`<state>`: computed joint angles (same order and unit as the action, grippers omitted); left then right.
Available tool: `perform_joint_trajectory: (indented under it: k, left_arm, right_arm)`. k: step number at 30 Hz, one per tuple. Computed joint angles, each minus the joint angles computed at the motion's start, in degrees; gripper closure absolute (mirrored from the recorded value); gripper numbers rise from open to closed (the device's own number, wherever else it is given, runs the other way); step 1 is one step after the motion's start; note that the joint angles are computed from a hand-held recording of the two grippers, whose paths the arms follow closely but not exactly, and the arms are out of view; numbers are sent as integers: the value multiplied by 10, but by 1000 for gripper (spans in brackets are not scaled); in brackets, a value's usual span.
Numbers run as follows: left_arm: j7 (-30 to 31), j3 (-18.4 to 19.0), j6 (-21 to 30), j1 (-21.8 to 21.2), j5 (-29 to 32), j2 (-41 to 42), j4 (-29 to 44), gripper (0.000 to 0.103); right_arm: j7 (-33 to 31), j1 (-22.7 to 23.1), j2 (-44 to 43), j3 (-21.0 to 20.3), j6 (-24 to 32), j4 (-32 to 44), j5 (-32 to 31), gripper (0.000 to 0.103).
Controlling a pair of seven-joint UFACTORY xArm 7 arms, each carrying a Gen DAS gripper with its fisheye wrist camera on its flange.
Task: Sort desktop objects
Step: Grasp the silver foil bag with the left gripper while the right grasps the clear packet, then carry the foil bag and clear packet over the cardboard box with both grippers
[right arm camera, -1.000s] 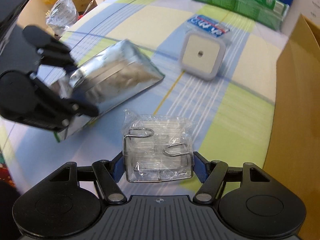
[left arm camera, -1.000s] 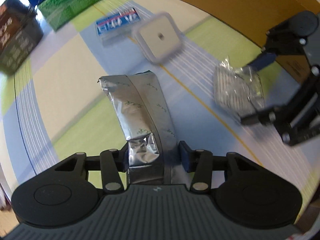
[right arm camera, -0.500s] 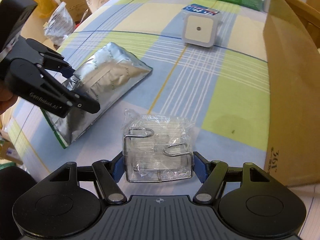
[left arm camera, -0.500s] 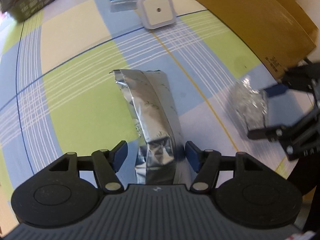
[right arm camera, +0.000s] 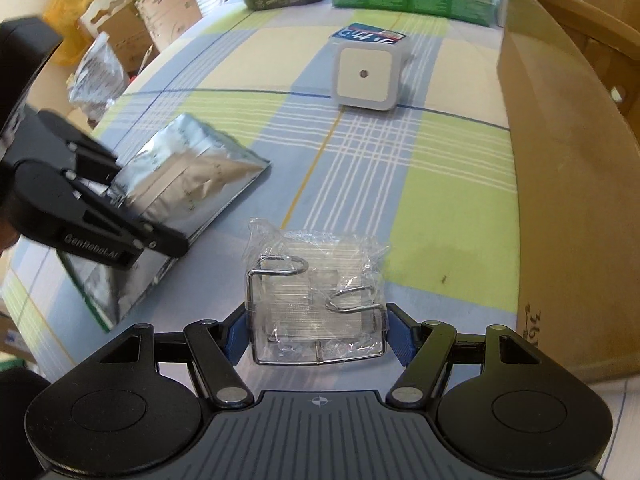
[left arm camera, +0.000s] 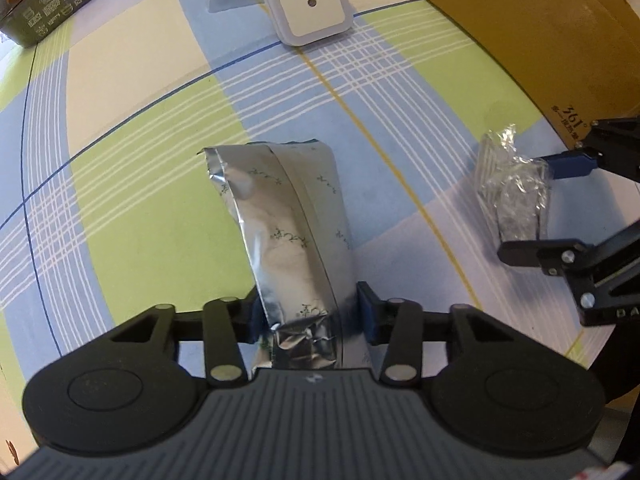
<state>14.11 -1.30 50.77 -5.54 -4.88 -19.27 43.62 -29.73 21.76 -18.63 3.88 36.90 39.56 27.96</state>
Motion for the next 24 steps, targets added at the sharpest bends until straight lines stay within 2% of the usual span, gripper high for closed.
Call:
perform_joint_trajectory:
  k: [9,24]
  left_arm:
    - [-22,-3,25,-2,-2,-60,-18,69]
    - [-89,-36,79,-26,23,-143,15,69]
  right_arm:
    - [27,-3,-60,-12,26,-19,8,37]
    - [62,3,-187,-29,76,-42,-12,37]
